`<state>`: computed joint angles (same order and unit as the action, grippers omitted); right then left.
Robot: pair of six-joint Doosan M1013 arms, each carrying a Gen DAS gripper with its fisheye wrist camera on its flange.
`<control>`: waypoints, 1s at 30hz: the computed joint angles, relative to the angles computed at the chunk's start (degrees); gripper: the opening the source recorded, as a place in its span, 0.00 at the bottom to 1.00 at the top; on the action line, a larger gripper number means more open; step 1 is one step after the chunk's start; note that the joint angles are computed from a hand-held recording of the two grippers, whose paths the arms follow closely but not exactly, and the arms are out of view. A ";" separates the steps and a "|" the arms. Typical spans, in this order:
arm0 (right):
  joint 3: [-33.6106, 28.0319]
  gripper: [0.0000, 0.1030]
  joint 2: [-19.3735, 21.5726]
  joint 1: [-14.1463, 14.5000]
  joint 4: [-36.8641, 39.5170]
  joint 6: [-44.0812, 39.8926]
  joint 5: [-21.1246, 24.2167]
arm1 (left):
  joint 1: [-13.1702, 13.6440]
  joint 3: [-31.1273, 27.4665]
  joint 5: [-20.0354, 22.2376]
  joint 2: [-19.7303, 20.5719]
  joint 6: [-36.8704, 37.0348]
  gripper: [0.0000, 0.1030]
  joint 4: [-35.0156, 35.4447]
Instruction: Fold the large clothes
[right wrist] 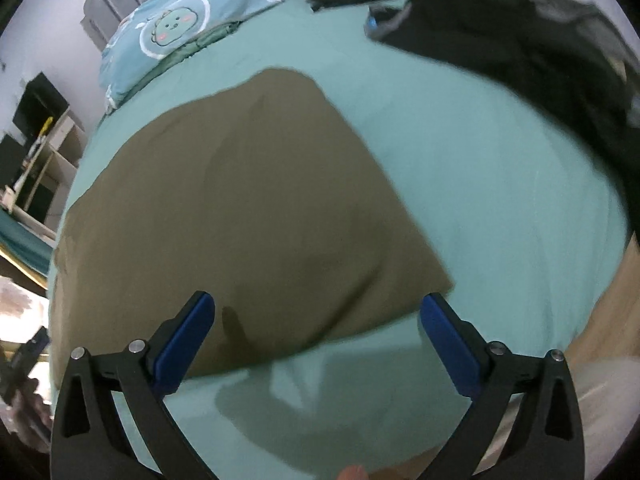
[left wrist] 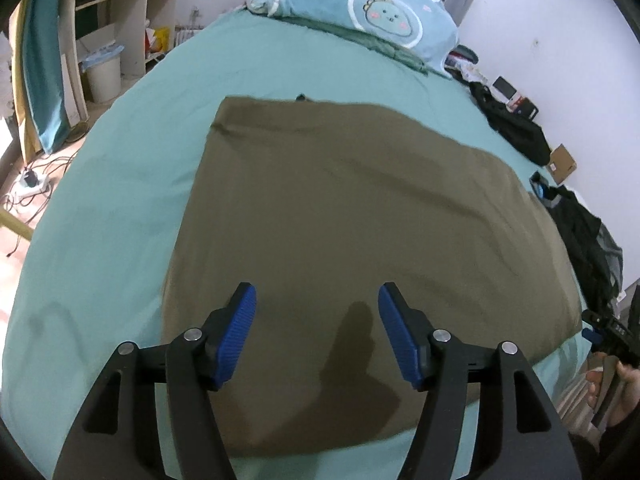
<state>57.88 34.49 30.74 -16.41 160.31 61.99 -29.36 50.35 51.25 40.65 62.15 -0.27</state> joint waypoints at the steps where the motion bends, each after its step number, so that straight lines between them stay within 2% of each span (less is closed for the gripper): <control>1: 0.39 0.98 -0.11 -0.11 0.48 0.04 -0.41 | 0.11 0.38 0.10 -0.27 -0.02 0.65 -0.03; 12: 0.40 0.99 0.88 0.23 0.46 2.34 -1.54 | 0.41 1.61 1.21 -0.58 1.21 0.65 -0.55; 22: 0.59 0.99 1.84 -0.50 0.62 3.58 -6.99 | 0.18 2.16 2.82 -0.28 -1.95 0.65 3.48; 28: 2.68 1.00 2.00 -2.74 2.49 7.58 -16.41 | 0.01 0.42 3.85 0.84 -4.19 0.65 5.37; 30: 2.29 1.00 2.46 -3.21 1.57 9.63 -17.75 | 0.03 -0.33 4.21 1.25 -4.63 0.65 5.54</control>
<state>60.17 36.95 27.53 -14.84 169.94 44.24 -29.33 50.02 55.46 41.90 57.52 5.27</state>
